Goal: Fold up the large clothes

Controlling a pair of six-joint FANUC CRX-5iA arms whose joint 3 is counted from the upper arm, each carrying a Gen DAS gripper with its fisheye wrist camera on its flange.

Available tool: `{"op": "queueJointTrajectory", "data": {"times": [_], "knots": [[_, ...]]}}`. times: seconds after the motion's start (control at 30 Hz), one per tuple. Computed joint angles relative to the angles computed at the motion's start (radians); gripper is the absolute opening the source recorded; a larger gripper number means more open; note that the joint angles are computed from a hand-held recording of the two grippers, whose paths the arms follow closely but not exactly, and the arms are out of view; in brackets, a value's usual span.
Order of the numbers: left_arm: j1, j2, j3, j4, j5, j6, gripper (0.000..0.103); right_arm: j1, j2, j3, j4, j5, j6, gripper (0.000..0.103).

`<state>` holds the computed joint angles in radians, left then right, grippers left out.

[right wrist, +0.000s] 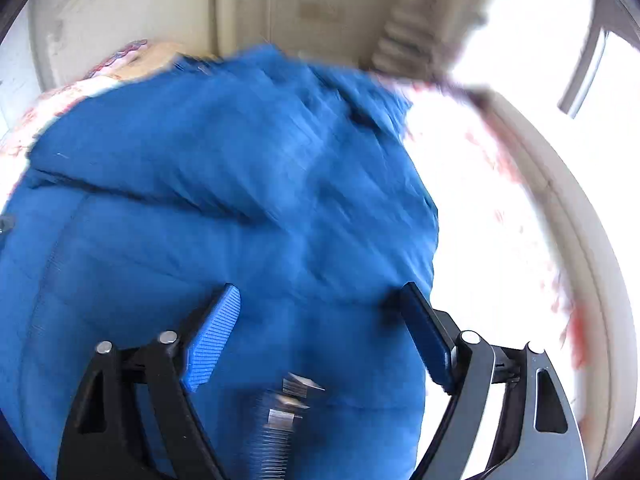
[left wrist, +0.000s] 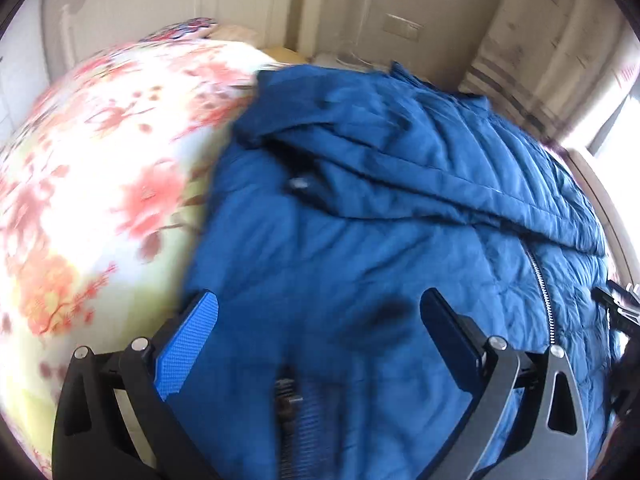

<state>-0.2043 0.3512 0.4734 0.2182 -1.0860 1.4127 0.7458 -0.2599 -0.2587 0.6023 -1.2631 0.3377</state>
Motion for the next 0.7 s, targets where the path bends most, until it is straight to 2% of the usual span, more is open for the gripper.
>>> {"op": "queueJointTrajectory", "data": {"times": [0.03, 0.1, 0.17, 0.23, 0.3, 0.4, 0.47, 0.53, 0.63, 0.7], "knots": [[0.005, 0.005, 0.004, 0.002, -0.009, -0.002, 0.1, 0.002, -0.014, -0.009, 0.003, 0.006, -0.006, 0.082], [0.017, -0.004, -0.017, 0.033, 0.004, -0.008, 0.1, 0.021, 0.006, 0.011, 0.026, -0.049, 0.002, 0.082], [0.005, -0.023, -0.019, -0.022, 0.016, 0.028, 0.1, 0.076, 0.025, 0.028, 0.077, -0.109, -0.019, 0.081], [-0.012, -0.079, -0.07, -0.073, 0.07, 0.055, 0.1, 0.146, 0.02, 0.02, 0.139, -0.102, -0.033, 0.081], [-0.013, -0.142, -0.151, -0.015, 0.113, 0.0, 0.1, 0.219, 0.021, 0.028, 0.156, -0.092, 0.003, 0.081], [-0.046, -0.224, -0.259, 0.061, 0.149, -0.151, 0.1, 0.296, 0.046, 0.052, 0.128, -0.061, 0.088, 0.081], [-0.082, -0.227, -0.264, 0.038, 0.115, -0.202, 0.101, 0.32, 0.069, 0.069, 0.076, -0.047, 0.151, 0.081], [-0.129, -0.208, -0.236, -0.088, 0.063, -0.182, 0.101, 0.325, 0.092, 0.052, 0.061, -0.044, 0.164, 0.082], [-0.117, -0.195, -0.217, -0.073, 0.038, -0.173, 0.101, 0.298, 0.057, 0.046, 0.013, -0.014, 0.143, 0.082], [-0.106, -0.197, -0.21, -0.074, 0.026, -0.154, 0.101, 0.316, 0.051, 0.045, 0.032, -0.059, 0.133, 0.082]]}}
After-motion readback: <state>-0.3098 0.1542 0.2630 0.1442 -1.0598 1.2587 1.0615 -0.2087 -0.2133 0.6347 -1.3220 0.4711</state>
